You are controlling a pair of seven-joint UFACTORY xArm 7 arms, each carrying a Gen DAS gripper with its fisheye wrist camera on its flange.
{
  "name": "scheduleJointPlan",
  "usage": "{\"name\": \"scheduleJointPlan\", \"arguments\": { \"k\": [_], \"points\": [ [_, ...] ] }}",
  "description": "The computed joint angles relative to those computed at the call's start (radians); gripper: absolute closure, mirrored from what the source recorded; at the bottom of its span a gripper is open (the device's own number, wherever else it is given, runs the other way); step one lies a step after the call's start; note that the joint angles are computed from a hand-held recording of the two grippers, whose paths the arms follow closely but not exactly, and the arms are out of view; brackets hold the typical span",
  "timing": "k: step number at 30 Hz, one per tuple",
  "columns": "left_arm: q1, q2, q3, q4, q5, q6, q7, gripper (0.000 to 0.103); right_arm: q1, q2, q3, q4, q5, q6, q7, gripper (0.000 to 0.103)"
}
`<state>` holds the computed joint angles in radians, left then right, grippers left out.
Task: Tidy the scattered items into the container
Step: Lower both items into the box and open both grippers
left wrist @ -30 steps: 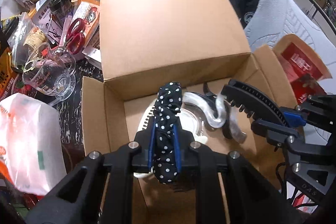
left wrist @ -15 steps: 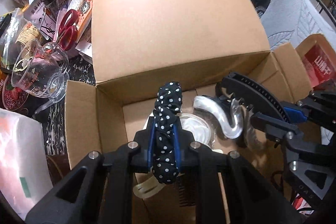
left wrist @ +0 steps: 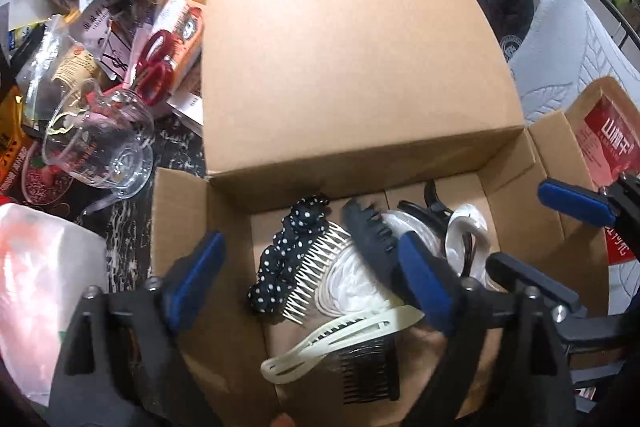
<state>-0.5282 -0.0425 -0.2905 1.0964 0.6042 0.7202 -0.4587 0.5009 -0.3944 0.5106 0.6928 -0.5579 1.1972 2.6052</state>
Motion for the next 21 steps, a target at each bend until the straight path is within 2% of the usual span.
{"name": "scheduleJointPlan", "arguments": {
  "k": [3,21],
  "points": [
    [-0.004,0.000,-0.004,0.013,0.019,0.029,0.000,0.006,0.006,-0.009,0.008,0.006,0.017,0.022,0.010,0.044],
    [0.011,-0.141,-0.050,-0.064,-0.019,0.035,0.036,0.006,0.041,0.030,0.038,0.139,0.038,0.185,0.007,0.036]
  ]
}}
